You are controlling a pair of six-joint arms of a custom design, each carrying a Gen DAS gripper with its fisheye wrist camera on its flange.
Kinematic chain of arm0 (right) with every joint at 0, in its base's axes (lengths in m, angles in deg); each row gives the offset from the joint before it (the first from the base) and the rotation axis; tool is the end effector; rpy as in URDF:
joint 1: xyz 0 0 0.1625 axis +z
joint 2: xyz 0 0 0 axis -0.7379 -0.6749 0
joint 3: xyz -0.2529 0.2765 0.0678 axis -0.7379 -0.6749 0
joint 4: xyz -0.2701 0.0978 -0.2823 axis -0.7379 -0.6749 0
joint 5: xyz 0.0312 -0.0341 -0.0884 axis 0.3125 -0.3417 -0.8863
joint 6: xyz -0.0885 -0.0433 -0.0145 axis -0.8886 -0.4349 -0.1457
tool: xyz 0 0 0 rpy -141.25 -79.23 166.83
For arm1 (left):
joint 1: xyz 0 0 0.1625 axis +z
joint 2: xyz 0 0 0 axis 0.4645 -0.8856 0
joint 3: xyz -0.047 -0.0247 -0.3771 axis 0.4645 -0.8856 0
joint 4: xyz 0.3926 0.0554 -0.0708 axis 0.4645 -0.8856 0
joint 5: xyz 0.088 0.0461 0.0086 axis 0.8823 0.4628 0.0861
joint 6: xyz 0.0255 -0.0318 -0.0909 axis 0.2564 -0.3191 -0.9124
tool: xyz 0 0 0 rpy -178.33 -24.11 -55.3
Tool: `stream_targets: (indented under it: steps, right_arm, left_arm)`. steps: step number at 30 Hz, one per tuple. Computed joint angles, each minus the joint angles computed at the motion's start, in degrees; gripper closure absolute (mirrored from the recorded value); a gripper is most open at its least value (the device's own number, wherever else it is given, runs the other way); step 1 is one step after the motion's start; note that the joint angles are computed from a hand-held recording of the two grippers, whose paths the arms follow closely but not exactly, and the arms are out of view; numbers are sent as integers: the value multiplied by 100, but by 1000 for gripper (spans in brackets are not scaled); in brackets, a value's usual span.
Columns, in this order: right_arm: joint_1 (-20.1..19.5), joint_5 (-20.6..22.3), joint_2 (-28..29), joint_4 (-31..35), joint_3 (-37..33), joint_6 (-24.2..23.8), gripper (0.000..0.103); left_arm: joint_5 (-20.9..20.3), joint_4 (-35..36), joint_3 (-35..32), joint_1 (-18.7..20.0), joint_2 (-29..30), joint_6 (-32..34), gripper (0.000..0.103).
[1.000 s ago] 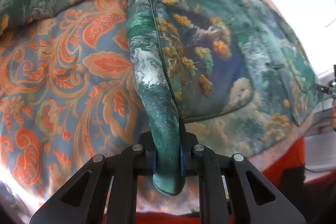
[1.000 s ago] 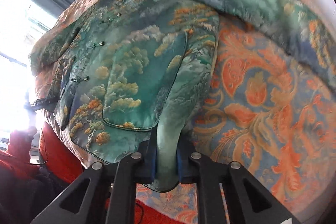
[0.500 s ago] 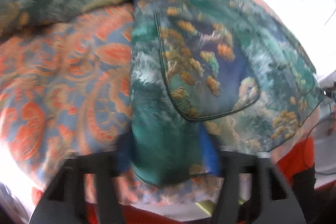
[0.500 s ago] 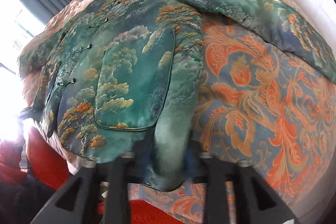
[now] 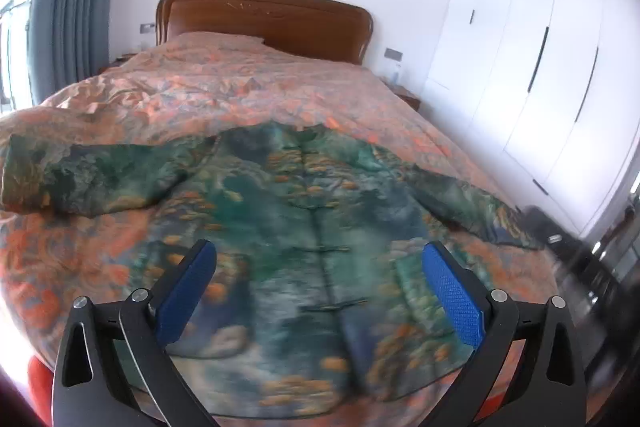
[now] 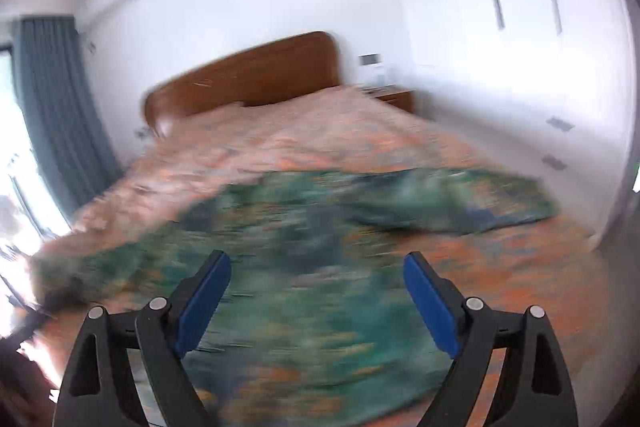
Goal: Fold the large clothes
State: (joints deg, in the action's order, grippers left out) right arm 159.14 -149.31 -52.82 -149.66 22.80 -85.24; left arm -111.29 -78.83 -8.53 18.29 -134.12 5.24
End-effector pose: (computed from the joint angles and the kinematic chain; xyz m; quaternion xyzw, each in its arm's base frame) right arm 0.3013 -0.5767 0.4378 0.0793 -0.8188 0.5000 0.2709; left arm -0.3369 -0.6418 0.2956 0.1937 0.8639 -0.4110 0.2172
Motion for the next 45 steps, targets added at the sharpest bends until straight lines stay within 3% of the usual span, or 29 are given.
stream_targets:
  steps: [1, 2, 4, 6, 7, 9, 11, 13, 16, 20, 25, 29, 32, 35, 37, 39, 42, 45]
  right_arm:
    - [86, 29, 140, -302, 22, 38, 13]
    - [172, -29, 304, -674, 16, -45, 13]
    - [315, -650, 690, -1464, -186, -120, 16]
    - [272, -607, 582, -1494, -67, 359, 16]
    - [267, -691, 588, -1510, -75, 377, 16]
    - [350, -1376, 929, -2243, -357, -306, 16]
    - [370, -1521, 1159, -2944, -483, -1097, 13]
    - [291, -1398, 1090, -2751, -352, -1211, 13]
    - [208, -1304, 931, -2447, -56, -725, 13]
    - [186, -1208, 931, -2363, 66, -540, 13]
    - [149, -1259, 849, -2267, 192, -643, 13]
    - [106, -1192, 706, -2334, 422, -900, 13]
    - [89, -1198, 657, -2346, 573, -1039, 13]
    - [79, -1179, 581, -1937, 650, -771, 13]
    - [84, -1129, 531, -1671, 677, -624, 13]
    - [92, -1051, 518, -1617, 700, -662, 13]
    - [68, -997, 526, -1485, 717, -665, 13]
    - [-15, -903, 476, -1015, 752, -282, 13]
  left_arm:
    - [211, -83, -29, -71, 106, -168, 5]
    - [373, -137, -18, -108, 140, -380, 2]
    - [294, 150, 51, -112, 27, -784, 2]
    - [464, 335, 50, -101, 17, -1074, 2]
    - [670, 185, 99, -110, 35, -1134, 2]
    - [1061, -190, 159, -127, 121, -904, 1]
    - [1194, -358, 249, -101, 103, -648, 1]
    - [1265, -251, 304, -4, 40, -778, 1]
    - [1292, 91, 305, 94, -62, -1409, 1]
    - [1356, 41, 109, 352, -63, -885, 1]
    - [840, 878, -885, 1231, 135, 116, 1]
    - [79, 1921, -2057, 2084, 671, 758, 1]
    - [-232, 2034, -2687, 2430, 1123, 1371, 1]
    - [-1040, 2523, -3356, 2809, 1471, 1106, 1]
    - [-1524, 2503, -3389, 2986, 1463, 790, 0]
    - [-1693, 2315, -3223, 3030, 1370, 830, 0]
    - [-1692, 1807, -2790, 3015, 1221, 1030, 0]
    - [-1676, 1501, -2512, 3002, 1122, 1133, 1]
